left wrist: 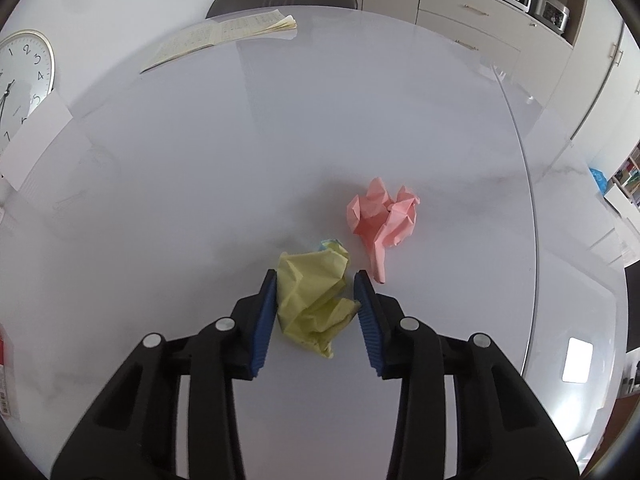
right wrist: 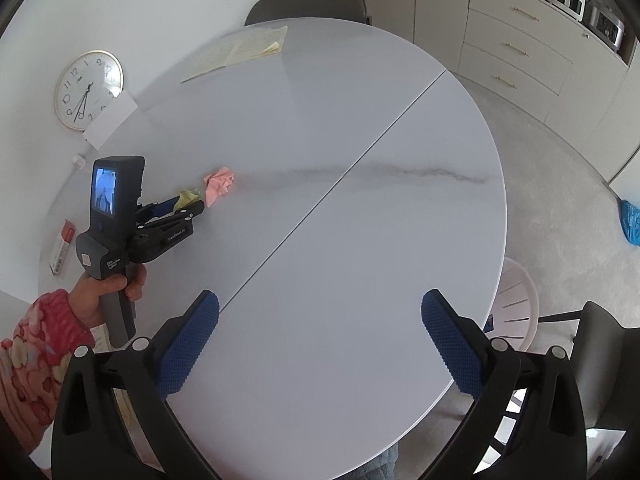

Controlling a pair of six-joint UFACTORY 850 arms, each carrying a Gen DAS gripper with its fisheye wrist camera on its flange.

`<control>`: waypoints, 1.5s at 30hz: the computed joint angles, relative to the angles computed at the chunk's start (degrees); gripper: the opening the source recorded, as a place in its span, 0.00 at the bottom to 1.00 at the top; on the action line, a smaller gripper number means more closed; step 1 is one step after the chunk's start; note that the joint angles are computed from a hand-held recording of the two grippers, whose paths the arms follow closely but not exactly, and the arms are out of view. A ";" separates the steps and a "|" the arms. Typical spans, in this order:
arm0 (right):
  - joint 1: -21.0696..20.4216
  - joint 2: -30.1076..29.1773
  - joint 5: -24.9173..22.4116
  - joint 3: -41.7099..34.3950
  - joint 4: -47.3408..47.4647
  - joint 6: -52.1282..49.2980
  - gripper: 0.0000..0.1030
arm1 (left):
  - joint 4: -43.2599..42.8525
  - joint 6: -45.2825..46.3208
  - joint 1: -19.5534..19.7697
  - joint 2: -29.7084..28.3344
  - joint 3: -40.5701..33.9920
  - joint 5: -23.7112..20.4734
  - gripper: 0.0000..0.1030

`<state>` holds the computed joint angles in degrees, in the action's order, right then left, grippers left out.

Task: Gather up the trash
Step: 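Grasp the yellow crumpled paper with the left gripper while the right gripper grasps the pink crumpled paper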

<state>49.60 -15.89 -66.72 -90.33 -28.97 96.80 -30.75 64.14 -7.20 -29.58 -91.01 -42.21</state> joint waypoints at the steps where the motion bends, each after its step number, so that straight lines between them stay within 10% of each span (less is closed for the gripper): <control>1: 0.07 -0.15 -0.19 -0.21 -0.01 0.06 0.98 | -0.03 -0.22 -0.03 -0.06 -0.11 -0.16 0.36; 12: -2.89 -3.18 3.33 -2.35 2.74 -5.97 0.98 | 1.58 -6.62 1.43 0.18 -2.73 -3.36 0.33; 23: -12.53 -25.29 5.91 -26.90 10.16 -26.70 0.97 | 0.12 -7.76 7.54 7.36 0.29 -3.81 0.33; 31: -14.38 -36.23 -1.79 -41.38 13.92 -31.12 0.81 | 0.79 -9.22 9.08 6.33 -1.25 -5.53 0.33; 38: -14.23 -38.94 -5.82 -45.76 12.48 -33.06 0.41 | 0.36 -9.80 9.15 5.33 -2.51 -6.04 0.33; 45: -13.81 -35.26 -2.60 -40.65 11.62 -32.38 0.39 | 0.13 -9.82 9.39 6.35 -1.49 -5.50 0.33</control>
